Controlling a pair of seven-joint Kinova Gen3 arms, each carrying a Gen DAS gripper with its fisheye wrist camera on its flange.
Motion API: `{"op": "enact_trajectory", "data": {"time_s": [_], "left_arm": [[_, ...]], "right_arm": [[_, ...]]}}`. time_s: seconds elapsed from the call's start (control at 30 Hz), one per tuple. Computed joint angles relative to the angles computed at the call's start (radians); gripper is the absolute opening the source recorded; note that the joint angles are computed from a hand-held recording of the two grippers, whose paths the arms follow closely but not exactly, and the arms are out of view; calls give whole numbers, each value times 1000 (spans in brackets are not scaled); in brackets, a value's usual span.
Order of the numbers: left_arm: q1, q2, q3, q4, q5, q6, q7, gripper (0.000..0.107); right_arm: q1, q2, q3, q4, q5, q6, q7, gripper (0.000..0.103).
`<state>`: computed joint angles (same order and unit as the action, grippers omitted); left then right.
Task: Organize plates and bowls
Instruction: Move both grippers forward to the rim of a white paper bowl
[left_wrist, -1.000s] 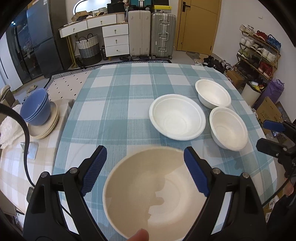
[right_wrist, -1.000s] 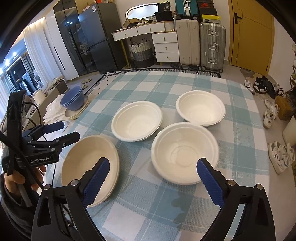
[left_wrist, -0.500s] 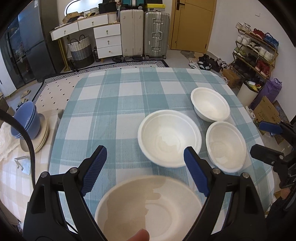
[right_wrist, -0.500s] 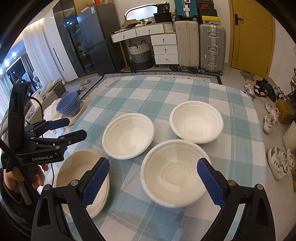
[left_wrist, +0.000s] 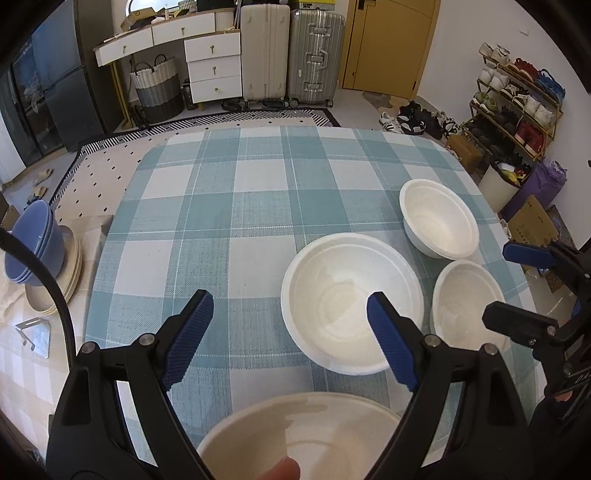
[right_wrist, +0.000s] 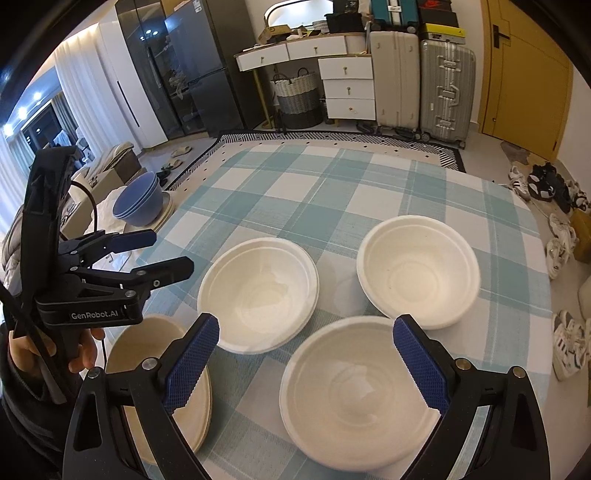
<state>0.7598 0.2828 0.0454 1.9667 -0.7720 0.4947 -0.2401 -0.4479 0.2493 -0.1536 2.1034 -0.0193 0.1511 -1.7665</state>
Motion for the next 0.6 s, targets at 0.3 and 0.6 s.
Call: {"op": "enact_trajectory", "data": {"time_s": [0.3, 0.6], "left_arm": [[-52, 63, -18, -28, 100, -51, -126, 84], [-82, 114, -51, -41, 227, -112, -273, 84]], "right_arm": [[50, 82, -48, -77, -21, 31, 70, 97], [121, 168, -116, -151, -77, 79, 162, 86]]}}
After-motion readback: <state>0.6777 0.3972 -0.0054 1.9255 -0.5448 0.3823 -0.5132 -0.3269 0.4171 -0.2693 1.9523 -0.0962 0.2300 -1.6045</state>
